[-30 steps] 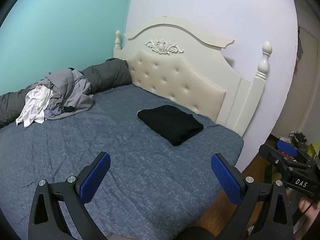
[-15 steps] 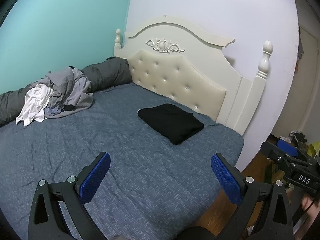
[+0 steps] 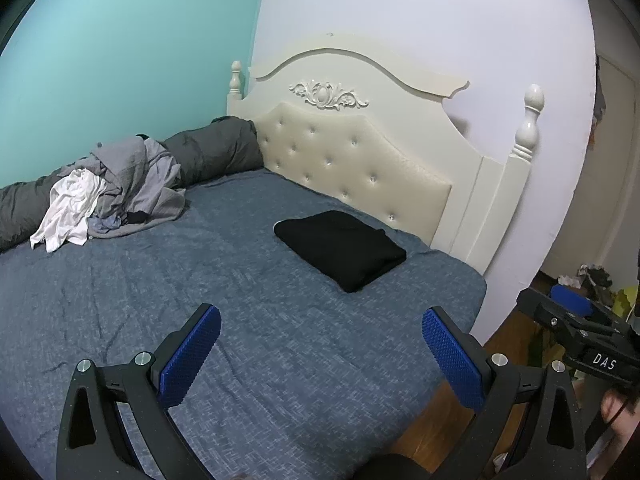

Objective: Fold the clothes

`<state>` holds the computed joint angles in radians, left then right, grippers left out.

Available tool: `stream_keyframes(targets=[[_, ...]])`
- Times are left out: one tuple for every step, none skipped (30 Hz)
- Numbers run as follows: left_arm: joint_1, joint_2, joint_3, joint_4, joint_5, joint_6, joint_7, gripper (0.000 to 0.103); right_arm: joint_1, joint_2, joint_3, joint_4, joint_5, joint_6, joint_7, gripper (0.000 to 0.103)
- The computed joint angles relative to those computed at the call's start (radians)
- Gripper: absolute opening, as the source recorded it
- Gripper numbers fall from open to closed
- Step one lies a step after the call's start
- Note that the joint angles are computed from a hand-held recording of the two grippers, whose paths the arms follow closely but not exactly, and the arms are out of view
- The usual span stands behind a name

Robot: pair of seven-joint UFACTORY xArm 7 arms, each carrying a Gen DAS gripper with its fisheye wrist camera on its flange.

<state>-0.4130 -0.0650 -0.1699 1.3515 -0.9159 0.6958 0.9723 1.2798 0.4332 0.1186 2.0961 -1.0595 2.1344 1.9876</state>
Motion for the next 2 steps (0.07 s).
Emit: stream_keyframes(targets=[[0.0, 0.0, -0.001, 0.0, 0.002, 0.001, -0.004, 0.103, 0.001, 0.002, 0.0, 0.002, -0.001, 0.001, -0.001, 0.103], [0.0, 0.001, -0.001, 0.001, 0.004, 0.001, -0.008, 0.102, 0.002, 0.003, -0.001, 0.004, -0.002, 0.002, -0.002, 0.103]])
